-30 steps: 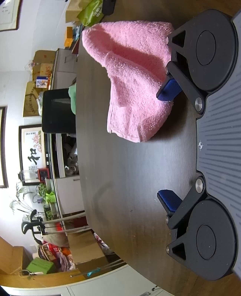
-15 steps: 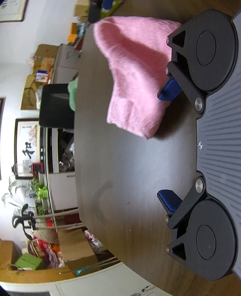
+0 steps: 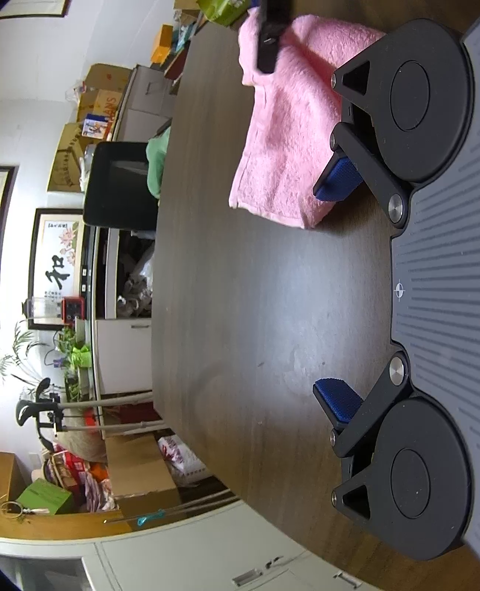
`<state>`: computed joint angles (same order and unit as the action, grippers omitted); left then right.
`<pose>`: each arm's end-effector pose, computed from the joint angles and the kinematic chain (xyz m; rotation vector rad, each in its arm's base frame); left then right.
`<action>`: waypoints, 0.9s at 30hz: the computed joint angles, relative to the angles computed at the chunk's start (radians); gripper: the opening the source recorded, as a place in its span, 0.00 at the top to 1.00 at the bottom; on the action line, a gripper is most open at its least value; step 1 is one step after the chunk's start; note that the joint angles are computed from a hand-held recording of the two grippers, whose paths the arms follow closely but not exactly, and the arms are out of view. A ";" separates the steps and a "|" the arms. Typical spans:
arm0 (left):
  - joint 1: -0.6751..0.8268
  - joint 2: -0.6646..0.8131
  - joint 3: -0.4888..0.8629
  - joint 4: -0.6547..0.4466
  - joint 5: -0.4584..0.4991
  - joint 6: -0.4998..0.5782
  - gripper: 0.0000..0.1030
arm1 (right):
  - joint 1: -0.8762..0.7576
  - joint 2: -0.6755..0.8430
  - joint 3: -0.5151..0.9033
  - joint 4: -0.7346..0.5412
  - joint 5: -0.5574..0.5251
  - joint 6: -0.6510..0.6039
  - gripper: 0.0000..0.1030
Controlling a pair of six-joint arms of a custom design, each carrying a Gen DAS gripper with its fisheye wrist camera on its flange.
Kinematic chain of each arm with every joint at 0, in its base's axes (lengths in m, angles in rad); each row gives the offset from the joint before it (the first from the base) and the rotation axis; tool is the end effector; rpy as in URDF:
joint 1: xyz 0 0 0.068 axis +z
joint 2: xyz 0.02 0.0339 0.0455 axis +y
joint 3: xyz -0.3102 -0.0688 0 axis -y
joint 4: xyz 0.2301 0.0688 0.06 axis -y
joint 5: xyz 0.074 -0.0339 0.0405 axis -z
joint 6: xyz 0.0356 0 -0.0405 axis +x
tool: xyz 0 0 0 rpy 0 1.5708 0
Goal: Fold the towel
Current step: 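Close the right gripper on the pink towel edge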
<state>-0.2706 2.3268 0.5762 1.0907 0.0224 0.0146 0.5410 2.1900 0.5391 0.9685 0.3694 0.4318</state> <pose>0.3248 -0.0909 0.0349 0.3298 2.2111 -0.1646 0.2849 0.1562 0.0643 0.0750 2.2011 0.1257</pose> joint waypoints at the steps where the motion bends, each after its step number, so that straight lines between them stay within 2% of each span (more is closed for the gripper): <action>1: 0.001 0.001 0.001 0.000 -0.005 0.000 0.00 | 0.017 -0.006 -0.014 0.010 0.005 -0.012 0.55; 5: 0.019 -0.012 -0.002 -0.012 0.023 -0.023 0.00 | 0.103 -0.008 -0.116 0.177 -0.005 -0.144 0.55; 10: 0.037 -0.020 -0.030 0.031 0.092 -0.022 0.00 | 0.241 0.046 -0.206 0.394 0.084 -0.266 0.58; 13: 0.031 -0.010 -0.035 0.053 0.094 0.003 0.00 | 0.280 0.020 -0.211 0.366 0.129 -0.262 0.62; 17: 0.007 0.004 -0.011 0.013 0.078 0.028 0.00 | 0.303 0.023 -0.249 0.445 0.156 -0.254 0.65; 21: -0.009 0.011 -0.001 -0.011 0.061 0.033 0.00 | 0.329 0.041 -0.251 0.522 0.212 -0.261 0.83; 22: -0.005 0.009 -0.003 -0.010 0.065 0.029 0.00 | 0.331 0.048 -0.255 0.534 0.201 -0.274 0.84; 24: 0.012 0.000 -0.005 -0.017 0.087 0.015 0.00 | 0.340 0.061 -0.262 0.554 0.188 -0.301 0.84; 27: 0.053 -0.028 0.001 -0.074 0.166 -0.003 0.00 | 0.406 0.087 -0.241 0.535 0.242 -0.350 0.84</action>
